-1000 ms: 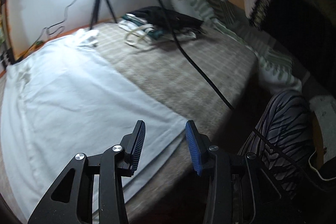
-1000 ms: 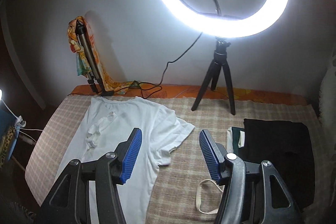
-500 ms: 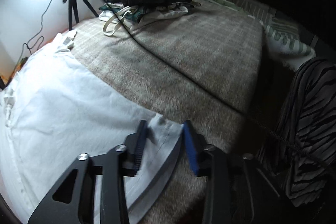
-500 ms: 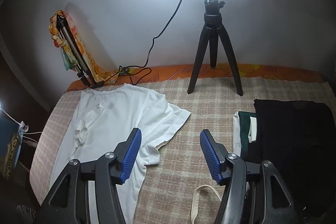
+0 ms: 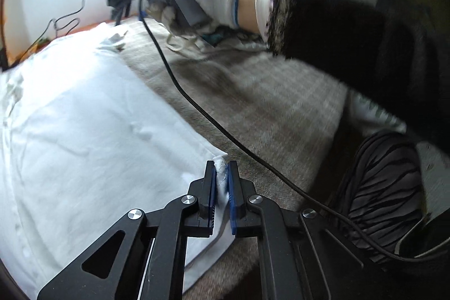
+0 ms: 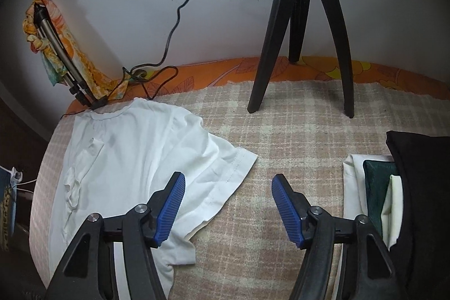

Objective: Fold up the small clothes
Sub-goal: 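Close the left tool on the hem edge while the right tool grips the sleeve edge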

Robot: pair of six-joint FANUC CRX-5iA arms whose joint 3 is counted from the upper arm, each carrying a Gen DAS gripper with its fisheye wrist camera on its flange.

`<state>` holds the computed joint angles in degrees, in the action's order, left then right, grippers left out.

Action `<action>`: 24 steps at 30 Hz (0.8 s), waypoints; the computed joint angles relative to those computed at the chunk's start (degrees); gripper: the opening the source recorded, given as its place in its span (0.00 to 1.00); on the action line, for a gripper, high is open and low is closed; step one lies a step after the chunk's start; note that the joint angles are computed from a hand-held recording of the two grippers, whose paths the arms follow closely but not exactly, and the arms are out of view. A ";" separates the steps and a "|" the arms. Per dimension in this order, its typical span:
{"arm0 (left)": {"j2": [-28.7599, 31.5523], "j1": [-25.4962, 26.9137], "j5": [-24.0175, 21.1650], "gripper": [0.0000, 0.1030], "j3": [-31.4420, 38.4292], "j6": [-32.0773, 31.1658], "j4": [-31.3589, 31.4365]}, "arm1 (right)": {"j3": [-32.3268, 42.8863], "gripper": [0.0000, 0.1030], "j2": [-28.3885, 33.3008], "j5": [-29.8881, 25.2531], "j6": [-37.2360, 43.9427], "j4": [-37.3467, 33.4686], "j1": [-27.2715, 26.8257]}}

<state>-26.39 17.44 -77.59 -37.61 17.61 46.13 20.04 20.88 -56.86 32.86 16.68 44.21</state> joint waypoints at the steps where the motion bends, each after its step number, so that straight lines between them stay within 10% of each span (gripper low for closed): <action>1: 0.10 0.57 -0.33 0.06 0.01 0.23 0.30 | 0.41 0.67 0.56 -0.21 -0.26 -0.01 -0.22; 18: 0.09 0.95 1.49 0.06 -0.66 2.34 1.37 | 3.94 0.67 5.53 -0.92 -3.02 2.52 -1.73; 24: -1.66 3.05 4.11 0.06 -4.58 7.41 6.17 | 8.01 0.30 9.37 -4.98 0.26 7.22 0.43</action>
